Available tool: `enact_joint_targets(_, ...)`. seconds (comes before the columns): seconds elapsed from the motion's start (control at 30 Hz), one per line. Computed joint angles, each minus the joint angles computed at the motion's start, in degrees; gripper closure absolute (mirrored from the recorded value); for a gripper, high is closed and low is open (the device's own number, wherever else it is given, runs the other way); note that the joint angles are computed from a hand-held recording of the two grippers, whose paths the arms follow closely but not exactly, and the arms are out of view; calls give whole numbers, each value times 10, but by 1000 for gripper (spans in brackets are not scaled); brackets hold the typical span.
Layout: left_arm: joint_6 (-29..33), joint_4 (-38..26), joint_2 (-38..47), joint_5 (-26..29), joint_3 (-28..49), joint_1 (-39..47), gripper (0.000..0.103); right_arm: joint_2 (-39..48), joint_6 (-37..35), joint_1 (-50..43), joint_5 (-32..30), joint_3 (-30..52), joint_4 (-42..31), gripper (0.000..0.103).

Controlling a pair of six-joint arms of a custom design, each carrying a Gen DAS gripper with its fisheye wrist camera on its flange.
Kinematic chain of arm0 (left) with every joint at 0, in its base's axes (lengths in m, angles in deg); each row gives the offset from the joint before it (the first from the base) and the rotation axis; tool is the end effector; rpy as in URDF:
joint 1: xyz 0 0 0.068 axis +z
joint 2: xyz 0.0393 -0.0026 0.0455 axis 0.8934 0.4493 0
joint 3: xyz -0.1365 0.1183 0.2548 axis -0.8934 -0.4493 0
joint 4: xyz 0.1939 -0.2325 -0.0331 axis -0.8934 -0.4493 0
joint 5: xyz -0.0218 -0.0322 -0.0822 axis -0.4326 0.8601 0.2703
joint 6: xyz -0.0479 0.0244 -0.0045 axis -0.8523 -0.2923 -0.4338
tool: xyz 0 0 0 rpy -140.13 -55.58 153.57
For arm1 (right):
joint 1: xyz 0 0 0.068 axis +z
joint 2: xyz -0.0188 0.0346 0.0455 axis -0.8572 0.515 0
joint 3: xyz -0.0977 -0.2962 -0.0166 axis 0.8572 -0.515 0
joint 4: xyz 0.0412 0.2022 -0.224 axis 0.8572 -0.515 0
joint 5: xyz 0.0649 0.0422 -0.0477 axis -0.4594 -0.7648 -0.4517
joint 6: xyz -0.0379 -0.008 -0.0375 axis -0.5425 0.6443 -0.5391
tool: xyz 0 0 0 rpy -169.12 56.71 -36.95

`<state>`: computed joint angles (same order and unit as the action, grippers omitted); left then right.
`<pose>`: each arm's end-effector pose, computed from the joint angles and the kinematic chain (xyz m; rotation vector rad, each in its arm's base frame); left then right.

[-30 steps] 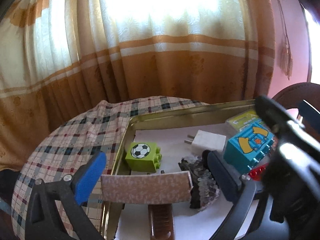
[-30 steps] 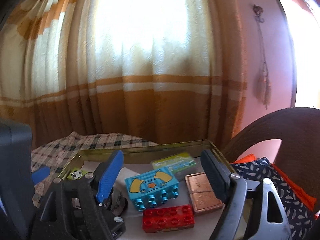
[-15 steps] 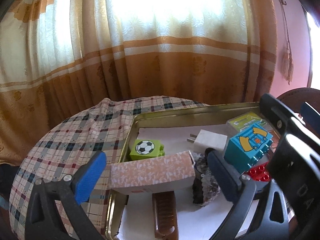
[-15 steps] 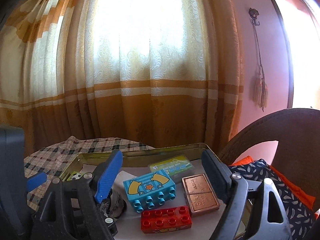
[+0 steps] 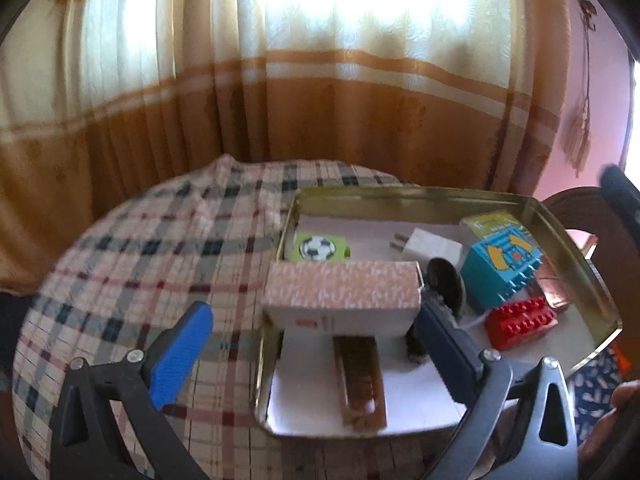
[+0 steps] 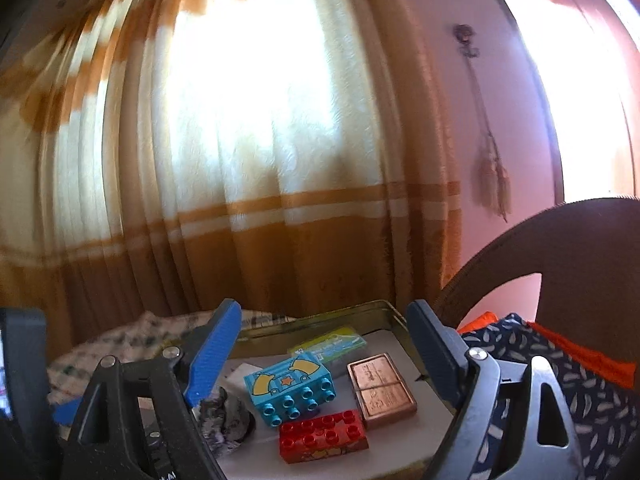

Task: Organize rigid objects
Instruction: 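Withdraw both open grippers from the tray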

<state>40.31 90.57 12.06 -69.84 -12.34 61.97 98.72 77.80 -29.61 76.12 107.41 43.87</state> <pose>0.2491 -0.0017 0.1760 -0.2027 2.2461 0.0387 0.3386 0.1746 0.2052 0.0486 1.7432 0.1879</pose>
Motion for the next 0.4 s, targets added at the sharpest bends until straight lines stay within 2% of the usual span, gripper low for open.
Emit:
enact_joint_targets(0.07, 3, -5, -20, 8, -7, 8, 0, -23, 2, 11, 18, -26, 14, 10)
enact_joint_targets(0.17, 13, 11, -57, -44, -29, -10, 0, -54, -1, 26, 45, -55, 31, 10)
enact_joint_targets(0.27, 22, 2, -79, -65, -33, -20, 0, -74, 5, 34, 51, -64, 28, 7)
enact_joint_targets(0.4, 24, -28, -97, -56, -25, -14, 0, -83, 6, 37, 45, -54, -4, 7)
